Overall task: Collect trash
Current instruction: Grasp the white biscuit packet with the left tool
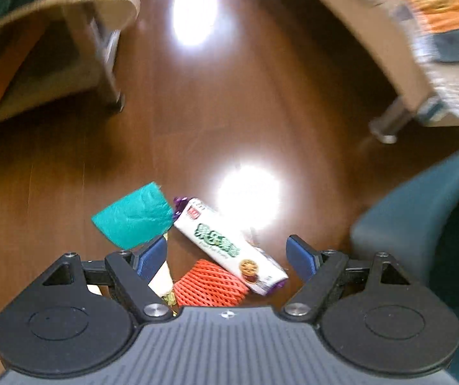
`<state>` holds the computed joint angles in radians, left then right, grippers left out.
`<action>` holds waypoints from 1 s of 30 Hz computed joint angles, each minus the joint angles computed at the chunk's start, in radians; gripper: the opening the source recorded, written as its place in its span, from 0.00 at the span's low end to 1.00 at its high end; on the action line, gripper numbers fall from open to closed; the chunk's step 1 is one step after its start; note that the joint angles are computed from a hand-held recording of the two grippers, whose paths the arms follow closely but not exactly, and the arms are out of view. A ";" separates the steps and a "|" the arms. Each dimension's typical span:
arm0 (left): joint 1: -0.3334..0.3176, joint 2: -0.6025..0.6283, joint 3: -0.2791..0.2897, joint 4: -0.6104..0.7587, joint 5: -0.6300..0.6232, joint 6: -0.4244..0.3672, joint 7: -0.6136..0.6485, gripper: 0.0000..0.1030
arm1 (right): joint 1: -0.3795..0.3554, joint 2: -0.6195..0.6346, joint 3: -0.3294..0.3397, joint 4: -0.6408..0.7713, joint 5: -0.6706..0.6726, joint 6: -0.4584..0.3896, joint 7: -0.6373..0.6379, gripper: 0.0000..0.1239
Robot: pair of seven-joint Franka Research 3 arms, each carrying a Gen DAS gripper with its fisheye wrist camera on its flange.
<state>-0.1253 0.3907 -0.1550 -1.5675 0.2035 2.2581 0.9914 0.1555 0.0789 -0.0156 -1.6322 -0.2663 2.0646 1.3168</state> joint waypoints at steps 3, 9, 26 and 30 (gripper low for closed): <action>0.004 0.081 0.008 0.056 -0.021 -0.041 -0.036 0.79 | -0.002 -0.021 -0.002 -0.023 -0.007 -0.010 0.022 0.01; 0.014 0.236 0.016 0.166 -0.053 -0.108 -0.074 0.79 | -0.001 -0.048 0.007 -0.052 -0.056 -0.038 0.074 0.03; 0.052 0.370 -0.008 0.231 -0.136 -0.069 -0.112 0.75 | 0.007 -0.051 0.019 -0.055 -0.103 -0.054 0.094 0.04; 0.074 0.371 -0.019 0.211 -0.167 -0.040 -0.094 0.56 | 0.010 -0.058 0.021 -0.067 -0.112 -0.047 0.091 0.04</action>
<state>-0.0511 0.7622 -0.1743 -1.3569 0.0366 2.2181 0.8975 0.1650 0.0205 0.0049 -1.6987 -0.3785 2.0180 1.4080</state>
